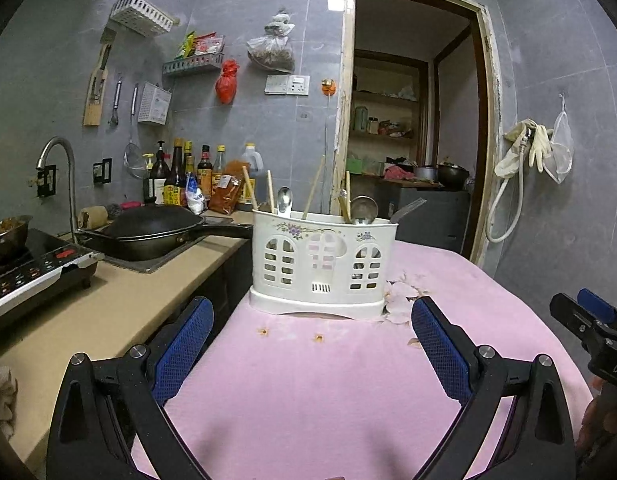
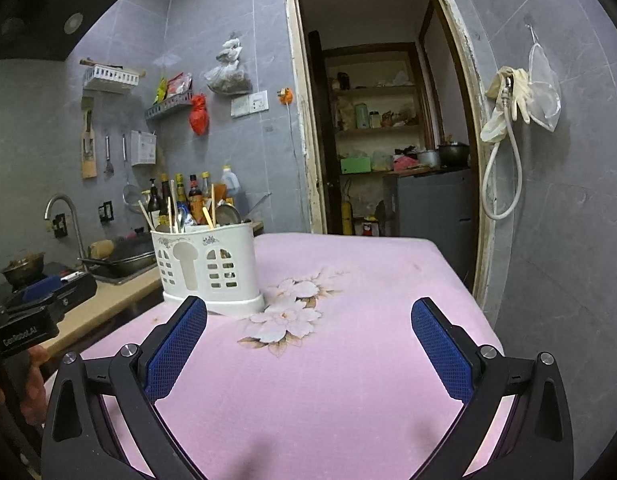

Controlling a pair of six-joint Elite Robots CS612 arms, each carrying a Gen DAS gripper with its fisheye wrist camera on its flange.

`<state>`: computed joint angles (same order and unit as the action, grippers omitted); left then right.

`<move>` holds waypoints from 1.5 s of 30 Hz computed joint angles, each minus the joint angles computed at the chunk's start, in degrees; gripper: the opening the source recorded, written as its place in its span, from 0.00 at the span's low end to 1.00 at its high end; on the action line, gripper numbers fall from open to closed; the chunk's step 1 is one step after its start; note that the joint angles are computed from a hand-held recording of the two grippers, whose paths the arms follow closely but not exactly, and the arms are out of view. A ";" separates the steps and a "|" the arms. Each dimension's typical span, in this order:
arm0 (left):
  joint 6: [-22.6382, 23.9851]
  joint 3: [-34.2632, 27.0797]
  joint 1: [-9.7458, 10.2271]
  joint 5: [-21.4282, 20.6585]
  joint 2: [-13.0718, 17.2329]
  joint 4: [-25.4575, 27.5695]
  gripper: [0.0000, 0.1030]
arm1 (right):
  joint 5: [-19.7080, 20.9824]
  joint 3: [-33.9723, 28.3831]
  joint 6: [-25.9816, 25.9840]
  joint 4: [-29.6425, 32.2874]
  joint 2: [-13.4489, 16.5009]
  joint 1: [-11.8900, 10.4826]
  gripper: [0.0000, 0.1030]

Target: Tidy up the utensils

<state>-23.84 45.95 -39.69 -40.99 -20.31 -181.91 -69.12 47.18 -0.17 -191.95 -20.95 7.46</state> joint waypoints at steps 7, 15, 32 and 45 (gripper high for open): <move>-0.67 1.04 0.02 0.12 -0.49 -0.78 0.95 | -1.10 0.48 -0.76 -2.65 -0.22 0.25 1.00; -0.42 1.13 0.00 0.24 -0.51 -0.98 0.95 | -1.17 0.50 -0.76 -3.02 -0.28 0.33 1.00; 0.10 1.13 -0.01 0.15 -0.53 -1.23 0.95 | -1.18 0.80 -0.93 -2.85 -0.62 0.39 1.00; 0.08 1.26 0.06 -0.08 -0.52 -1.30 0.95 | -1.24 0.80 -0.87 -2.89 -0.59 0.40 1.00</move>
